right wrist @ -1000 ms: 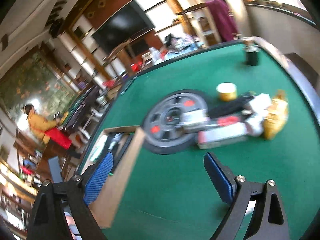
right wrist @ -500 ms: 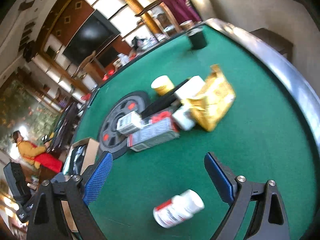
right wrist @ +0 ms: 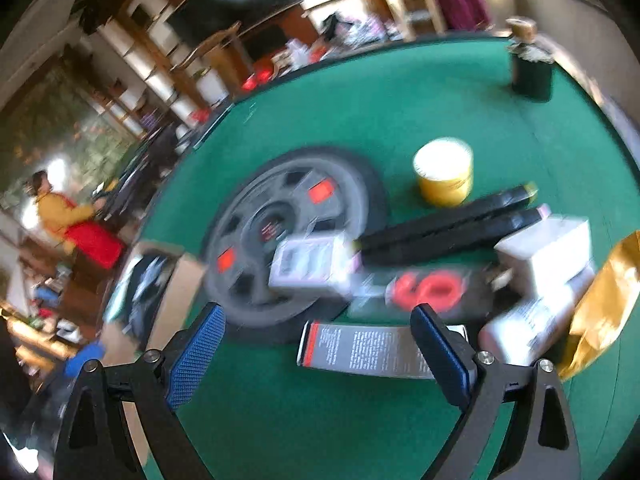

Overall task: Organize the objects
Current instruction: 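Withdraw both open tools from the box toward the table items, then grasp the white barcode box with the left tool while the right grasps the grey box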

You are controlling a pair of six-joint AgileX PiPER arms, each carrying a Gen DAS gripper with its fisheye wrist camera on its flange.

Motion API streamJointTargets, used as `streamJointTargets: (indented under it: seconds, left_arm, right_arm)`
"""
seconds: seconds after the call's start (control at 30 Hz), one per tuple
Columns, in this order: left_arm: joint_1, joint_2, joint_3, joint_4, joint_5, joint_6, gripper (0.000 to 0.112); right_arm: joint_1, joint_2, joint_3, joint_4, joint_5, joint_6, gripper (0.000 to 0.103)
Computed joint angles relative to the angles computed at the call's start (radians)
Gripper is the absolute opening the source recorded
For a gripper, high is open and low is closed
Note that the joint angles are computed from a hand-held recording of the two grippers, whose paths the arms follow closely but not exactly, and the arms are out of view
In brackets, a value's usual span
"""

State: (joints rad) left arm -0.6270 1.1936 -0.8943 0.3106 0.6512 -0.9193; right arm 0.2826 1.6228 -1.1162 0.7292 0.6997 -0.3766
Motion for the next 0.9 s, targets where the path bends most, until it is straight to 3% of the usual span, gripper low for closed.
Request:
streamJointTargets:
  seconds: [0.13, 0.17, 0.3, 0.4, 0.53, 0.63, 0.77, 0.83, 0.9]
  left_arm:
    - [0.047, 0.059, -0.030, -0.076, -0.035, 0.075, 0.084]
    - [0.055, 0.079, -0.045, -0.102, -0.044, 0.103, 0.084]
    - [0.021, 0.214, -0.159, -0.071, -0.068, 0.168, 0.084]
    - [-0.013, 0.370, -0.296, -0.042, -0.083, 0.313, 0.084]
    - [-0.068, 0.567, -0.473, 0.123, -0.034, 0.422, 0.083]
    - [-0.037, 0.655, -0.559, 0.015, -0.042, 0.596, 0.077]
    - [-0.011, 0.739, -0.641, -0.093, -0.038, 0.765, 0.074]
    - [0.003, 0.774, -0.675, -0.167, -0.024, 0.835, 0.057]
    - [0.013, 0.804, -0.705, -0.231, -0.005, 0.882, 0.049]
  right_arm:
    - [-0.046, 0.002, 0.033, 0.174, 0.263, -0.226, 0.097]
    - [-0.063, -0.010, 0.059, 0.219, 0.289, -0.277, 0.097]
    - [-0.167, -0.163, 0.238, 0.368, 0.155, -0.396, 0.097]
    - [-0.316, -0.153, 0.302, 0.519, 0.192, -0.500, 0.097]
    - [-0.455, -0.130, 0.334, 0.593, 0.224, -0.520, 0.100]
    - [-0.509, -0.097, 0.328, 0.640, 0.280, -0.530, 0.101]
    - [-0.512, -0.107, 0.322, 0.640, 0.274, -0.512, 0.101]
    - [-0.495, -0.129, 0.321, 0.629, 0.245, -0.503, 0.101]
    - [-0.493, -0.148, 0.320, 0.608, 0.225, -0.497, 0.101]
